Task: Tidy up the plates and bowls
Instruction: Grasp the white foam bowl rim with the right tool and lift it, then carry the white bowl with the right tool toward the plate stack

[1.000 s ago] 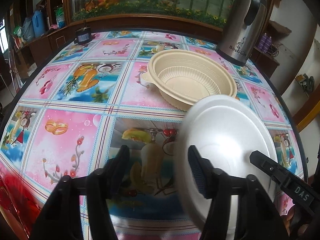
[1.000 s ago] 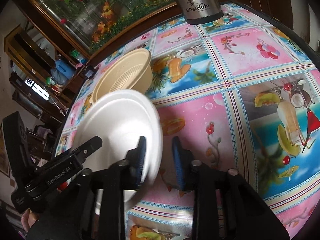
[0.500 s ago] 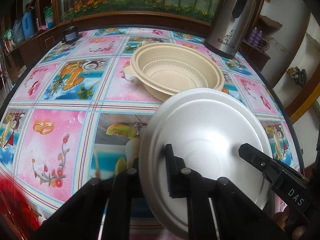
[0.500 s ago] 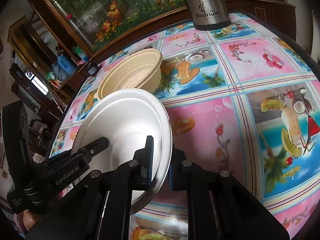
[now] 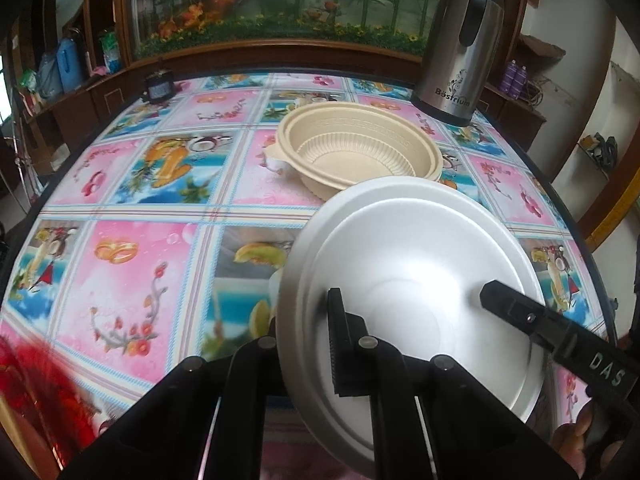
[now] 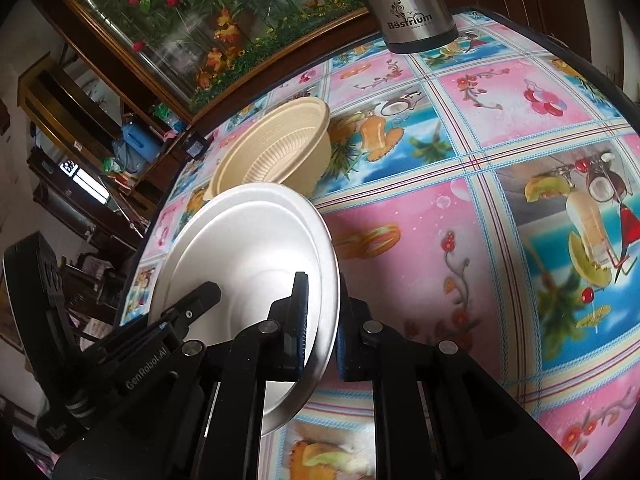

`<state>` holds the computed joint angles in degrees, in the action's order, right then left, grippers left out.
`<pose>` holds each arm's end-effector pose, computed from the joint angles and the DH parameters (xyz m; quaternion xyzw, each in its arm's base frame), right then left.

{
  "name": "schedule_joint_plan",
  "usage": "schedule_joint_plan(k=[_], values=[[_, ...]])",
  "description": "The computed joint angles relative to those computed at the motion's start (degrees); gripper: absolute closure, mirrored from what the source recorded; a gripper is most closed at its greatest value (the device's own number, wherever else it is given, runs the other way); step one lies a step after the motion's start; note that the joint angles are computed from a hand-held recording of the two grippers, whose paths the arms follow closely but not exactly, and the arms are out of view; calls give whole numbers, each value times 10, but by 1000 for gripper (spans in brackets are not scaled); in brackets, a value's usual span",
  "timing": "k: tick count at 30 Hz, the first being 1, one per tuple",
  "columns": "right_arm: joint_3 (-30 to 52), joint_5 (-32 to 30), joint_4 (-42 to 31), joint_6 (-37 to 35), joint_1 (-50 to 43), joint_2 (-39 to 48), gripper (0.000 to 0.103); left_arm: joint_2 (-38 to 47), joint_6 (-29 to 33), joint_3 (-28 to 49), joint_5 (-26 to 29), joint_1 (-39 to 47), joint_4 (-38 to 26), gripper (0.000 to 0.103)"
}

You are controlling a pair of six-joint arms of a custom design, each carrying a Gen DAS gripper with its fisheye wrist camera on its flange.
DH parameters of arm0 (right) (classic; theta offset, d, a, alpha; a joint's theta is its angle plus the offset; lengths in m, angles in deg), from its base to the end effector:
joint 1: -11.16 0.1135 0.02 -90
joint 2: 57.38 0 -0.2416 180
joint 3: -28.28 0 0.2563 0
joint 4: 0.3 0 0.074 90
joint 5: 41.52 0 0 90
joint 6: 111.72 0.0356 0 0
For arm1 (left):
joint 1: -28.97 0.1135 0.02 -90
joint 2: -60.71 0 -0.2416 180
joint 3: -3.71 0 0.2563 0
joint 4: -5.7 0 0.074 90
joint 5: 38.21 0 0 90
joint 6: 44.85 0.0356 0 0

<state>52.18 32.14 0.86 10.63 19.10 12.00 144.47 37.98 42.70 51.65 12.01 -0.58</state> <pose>0.1888 0.0364 0.0813 0.1389 0.9033 0.2553 0.3156 0.2340 -0.0713 0.0879 0.0800 0.9394 -0.0686 0.3263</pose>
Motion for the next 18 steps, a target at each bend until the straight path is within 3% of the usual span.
schedule_joint_plan(k=[9, 18], values=[[-54, 27, -91, 52, 58, -197, 94, -148, 12, -64, -19, 13, -65, 96], [-50, 146, -299, 91, 193, -423, 94, -358, 22, -113, -32, 22, -183, 96]])
